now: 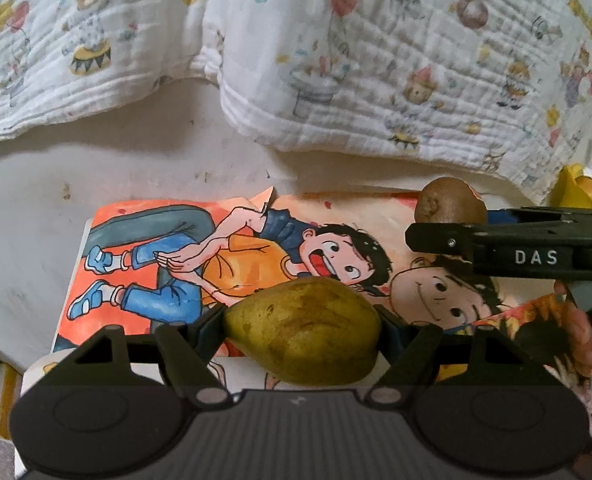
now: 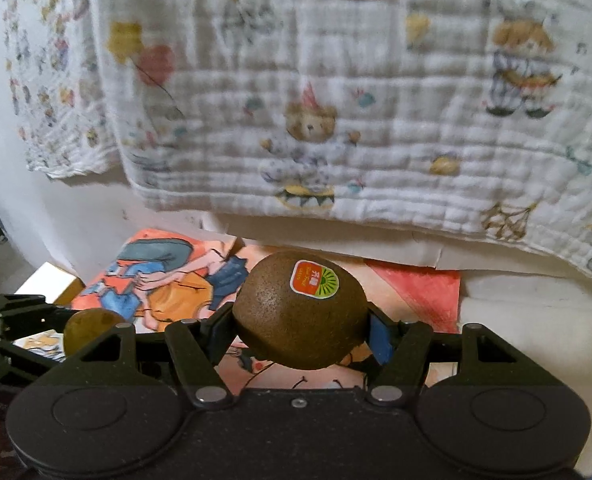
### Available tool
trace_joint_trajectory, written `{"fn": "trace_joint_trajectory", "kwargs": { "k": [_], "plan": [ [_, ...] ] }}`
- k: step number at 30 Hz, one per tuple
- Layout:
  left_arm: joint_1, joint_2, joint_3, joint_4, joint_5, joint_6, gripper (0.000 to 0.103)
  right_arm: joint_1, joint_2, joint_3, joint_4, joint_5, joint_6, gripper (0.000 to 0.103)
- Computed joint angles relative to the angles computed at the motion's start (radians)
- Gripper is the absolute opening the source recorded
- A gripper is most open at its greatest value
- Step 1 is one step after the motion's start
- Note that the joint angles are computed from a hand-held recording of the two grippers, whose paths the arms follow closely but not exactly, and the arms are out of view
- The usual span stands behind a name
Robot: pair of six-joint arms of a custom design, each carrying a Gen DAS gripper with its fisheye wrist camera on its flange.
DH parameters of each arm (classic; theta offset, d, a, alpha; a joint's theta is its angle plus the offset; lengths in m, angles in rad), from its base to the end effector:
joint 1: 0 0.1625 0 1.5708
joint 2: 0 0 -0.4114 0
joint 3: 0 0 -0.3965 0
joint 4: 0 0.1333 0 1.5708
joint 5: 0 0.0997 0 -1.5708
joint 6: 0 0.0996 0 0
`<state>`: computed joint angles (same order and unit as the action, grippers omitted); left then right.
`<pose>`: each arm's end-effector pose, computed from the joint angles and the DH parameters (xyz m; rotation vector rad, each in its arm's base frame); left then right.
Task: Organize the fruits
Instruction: 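Lift the kiwi with the right tool while the left tool lifts the pear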
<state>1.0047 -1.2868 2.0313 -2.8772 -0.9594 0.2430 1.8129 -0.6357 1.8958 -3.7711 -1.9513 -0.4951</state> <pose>-0.1260 -0.5534 0.2729 0.7759 2.3915 -0.8403 0.2339 -0.5456 0.0552 0.6502 -2.3398 1.1595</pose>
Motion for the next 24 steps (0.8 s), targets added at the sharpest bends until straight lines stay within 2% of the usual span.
{"fn": "trace_joint_trajectory", "kwargs": {
  "k": [8,16,24],
  "plan": [
    [-0.069,-0.087,0.057,0.031,0.005,-0.043,0.079,0.044,-0.091,0.142,-0.064,0.022,0.013,0.068],
    [-0.16,-0.213,0.145,0.079,-0.002,-0.088,0.079,0.109,-0.154,0.292,-0.174,-0.005,0.014,0.068],
    [-0.231,-0.319,0.238,0.132,-0.065,-0.16,0.079,0.167,-0.213,0.473,-0.307,-0.047,0.042,0.068]
  ]
}}
